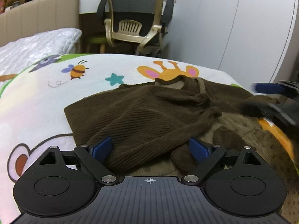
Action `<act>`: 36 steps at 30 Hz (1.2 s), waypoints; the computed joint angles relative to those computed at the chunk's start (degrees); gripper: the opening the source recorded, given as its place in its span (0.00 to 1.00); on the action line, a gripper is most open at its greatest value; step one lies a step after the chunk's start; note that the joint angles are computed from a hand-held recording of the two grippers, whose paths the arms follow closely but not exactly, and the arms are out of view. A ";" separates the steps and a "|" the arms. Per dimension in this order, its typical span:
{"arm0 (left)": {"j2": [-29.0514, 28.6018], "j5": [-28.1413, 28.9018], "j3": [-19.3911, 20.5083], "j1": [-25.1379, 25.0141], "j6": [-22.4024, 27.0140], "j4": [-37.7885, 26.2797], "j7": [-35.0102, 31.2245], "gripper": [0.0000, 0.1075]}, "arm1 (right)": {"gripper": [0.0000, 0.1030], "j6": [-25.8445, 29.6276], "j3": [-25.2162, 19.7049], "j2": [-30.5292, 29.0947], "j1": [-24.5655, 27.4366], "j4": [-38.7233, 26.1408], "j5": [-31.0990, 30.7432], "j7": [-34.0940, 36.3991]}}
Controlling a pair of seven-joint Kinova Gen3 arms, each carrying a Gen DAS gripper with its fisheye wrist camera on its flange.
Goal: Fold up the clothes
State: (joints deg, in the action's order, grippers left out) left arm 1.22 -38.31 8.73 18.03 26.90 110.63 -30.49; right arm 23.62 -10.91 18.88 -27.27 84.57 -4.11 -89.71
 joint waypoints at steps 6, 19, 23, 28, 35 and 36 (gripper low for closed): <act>-4.67 4.54 -0.25 -2.69 -4.27 4.56 -3.52 0.89 | 0.30 2.35 2.49 6.29 -3.30 -5.48 2.35 -3.35; -8.19 24.31 -2.93 -5.91 -11.44 8.04 -22.55 0.92 | 0.40 1.60 -7.88 3.43 4.97 -2.87 24.61 -18.84; -6.00 25.35 0.49 -8.16 -9.24 6.79 -22.16 0.92 | 0.59 -5.31 -9.71 -4.06 15.54 6.05 15.61 -19.09; -7.96 25.41 1.50 -8.33 -6.51 7.58 -23.05 0.92 | 0.59 -8.62 -8.46 -12.91 28.78 14.99 3.96 -20.03; -13.52 33.45 -0.06 -9.78 -2.52 9.92 -25.09 0.92 | 0.60 -6.50 -16.72 -10.17 47.37 18.64 -12.35 -23.58; -13.79 33.59 0.65 -10.75 -2.39 9.90 -24.26 0.92 | 0.60 -6.02 -19.38 -8.55 49.96 17.98 -14.68 -22.73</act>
State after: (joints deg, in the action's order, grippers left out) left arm -12.57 -4.72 9.38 7.28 24.51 120.53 -54.75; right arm 17.60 -30.29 10.32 22.69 102.55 -18.79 -112.44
